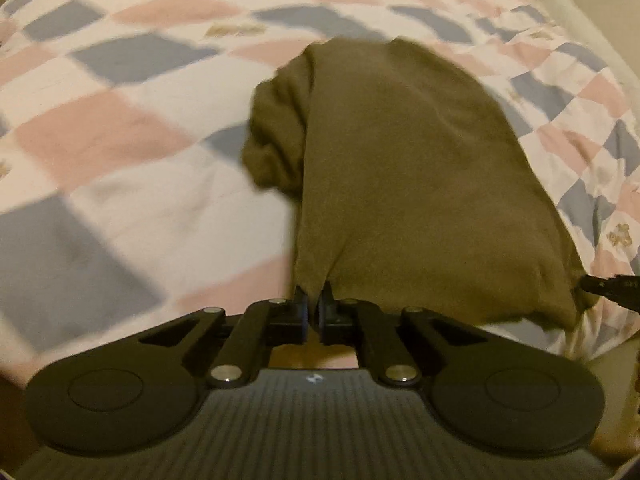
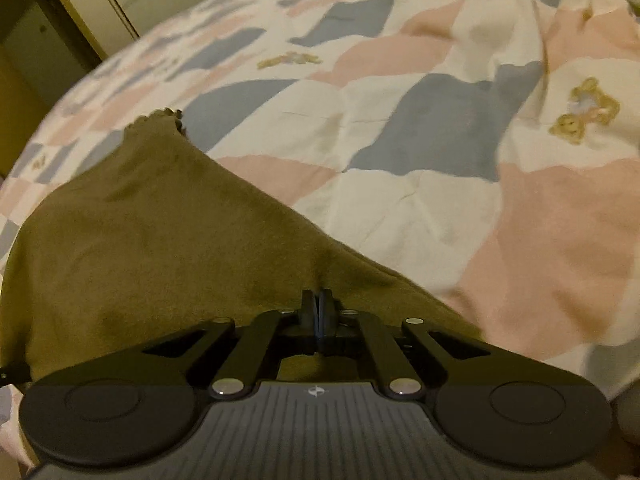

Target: Fold clothes

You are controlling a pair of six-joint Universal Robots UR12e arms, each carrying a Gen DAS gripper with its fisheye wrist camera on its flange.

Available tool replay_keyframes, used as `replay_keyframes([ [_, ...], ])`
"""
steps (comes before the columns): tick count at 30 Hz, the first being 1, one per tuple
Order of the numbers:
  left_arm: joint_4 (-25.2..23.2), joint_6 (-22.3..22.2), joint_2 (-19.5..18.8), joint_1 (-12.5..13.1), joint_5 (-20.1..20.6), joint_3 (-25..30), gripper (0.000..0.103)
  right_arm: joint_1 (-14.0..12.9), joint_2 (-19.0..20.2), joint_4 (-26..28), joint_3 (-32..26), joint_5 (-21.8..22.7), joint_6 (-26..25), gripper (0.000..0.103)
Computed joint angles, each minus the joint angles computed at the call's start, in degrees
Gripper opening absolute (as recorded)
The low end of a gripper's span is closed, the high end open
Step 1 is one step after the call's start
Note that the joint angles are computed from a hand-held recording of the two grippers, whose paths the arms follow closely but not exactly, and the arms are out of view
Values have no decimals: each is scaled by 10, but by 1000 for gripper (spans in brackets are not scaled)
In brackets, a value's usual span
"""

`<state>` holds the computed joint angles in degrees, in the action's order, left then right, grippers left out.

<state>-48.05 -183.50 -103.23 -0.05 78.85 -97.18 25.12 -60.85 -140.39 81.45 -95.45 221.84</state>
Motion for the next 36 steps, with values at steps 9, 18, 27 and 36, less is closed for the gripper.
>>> replay_keyframes([
  [9, -187, -23, -25, -39, 93, 118, 15, -38, -36, 119, -19, 129, 24, 33],
  [18, -222, -41, -128, -68, 55, 258, 25, -56, 35, 66, -93, 182, -13, 57],
  [27, -283, -12, -263, -101, 9, 424, 41, -57, 69, 68, -99, 204, -37, 34],
  [36, -387, -20, -377, -131, 55, 602, 66, -64, 49, 12, -55, 238, 38, 6],
])
